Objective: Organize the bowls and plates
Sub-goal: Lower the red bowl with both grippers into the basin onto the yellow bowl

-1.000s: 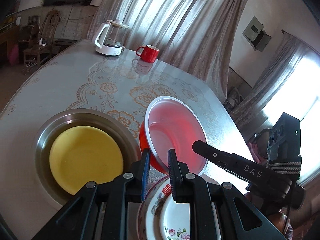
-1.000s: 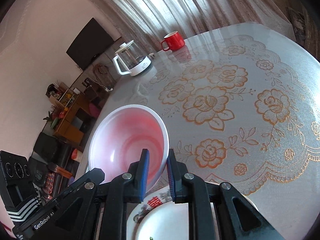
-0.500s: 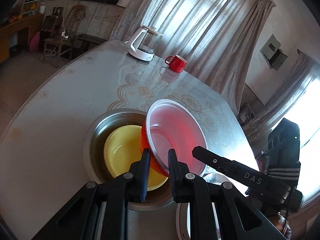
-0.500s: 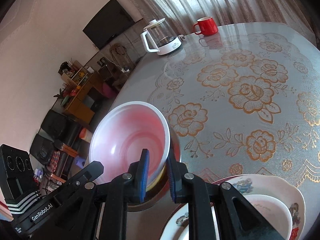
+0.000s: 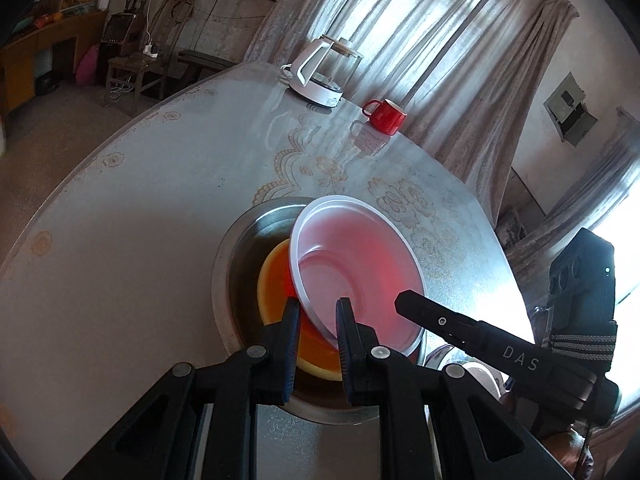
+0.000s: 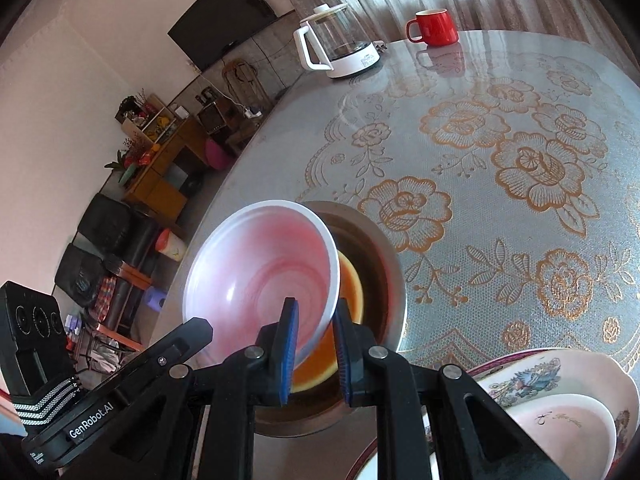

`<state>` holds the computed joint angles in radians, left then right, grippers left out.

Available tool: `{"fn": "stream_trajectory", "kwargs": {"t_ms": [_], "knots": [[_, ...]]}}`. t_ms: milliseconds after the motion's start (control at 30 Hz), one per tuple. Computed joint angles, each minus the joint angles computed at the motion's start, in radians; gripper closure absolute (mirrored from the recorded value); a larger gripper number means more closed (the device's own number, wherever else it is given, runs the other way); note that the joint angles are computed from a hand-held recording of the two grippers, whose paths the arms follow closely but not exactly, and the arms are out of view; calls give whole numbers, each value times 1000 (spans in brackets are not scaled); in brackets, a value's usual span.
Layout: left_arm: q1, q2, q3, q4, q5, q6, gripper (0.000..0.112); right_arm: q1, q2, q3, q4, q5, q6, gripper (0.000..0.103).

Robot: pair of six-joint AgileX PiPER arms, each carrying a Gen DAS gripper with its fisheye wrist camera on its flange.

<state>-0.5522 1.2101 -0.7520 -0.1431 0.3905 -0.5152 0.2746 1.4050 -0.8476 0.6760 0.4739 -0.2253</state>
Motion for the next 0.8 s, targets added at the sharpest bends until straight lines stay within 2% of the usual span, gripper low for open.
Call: {"fn": "stream_trajectory", "kwargs": {"t_ms": [467,667,800], "knots": [[-17,31,13,61,-12,-71,96,6,6,19,-18,-6,14,82],[-23,21,21,97,-9,-117,96,39,-10,35,-96,-43,94,82],[-47,19,19,187,-2,-210,96,45,-19,44,-126,-58,121,82]]}}
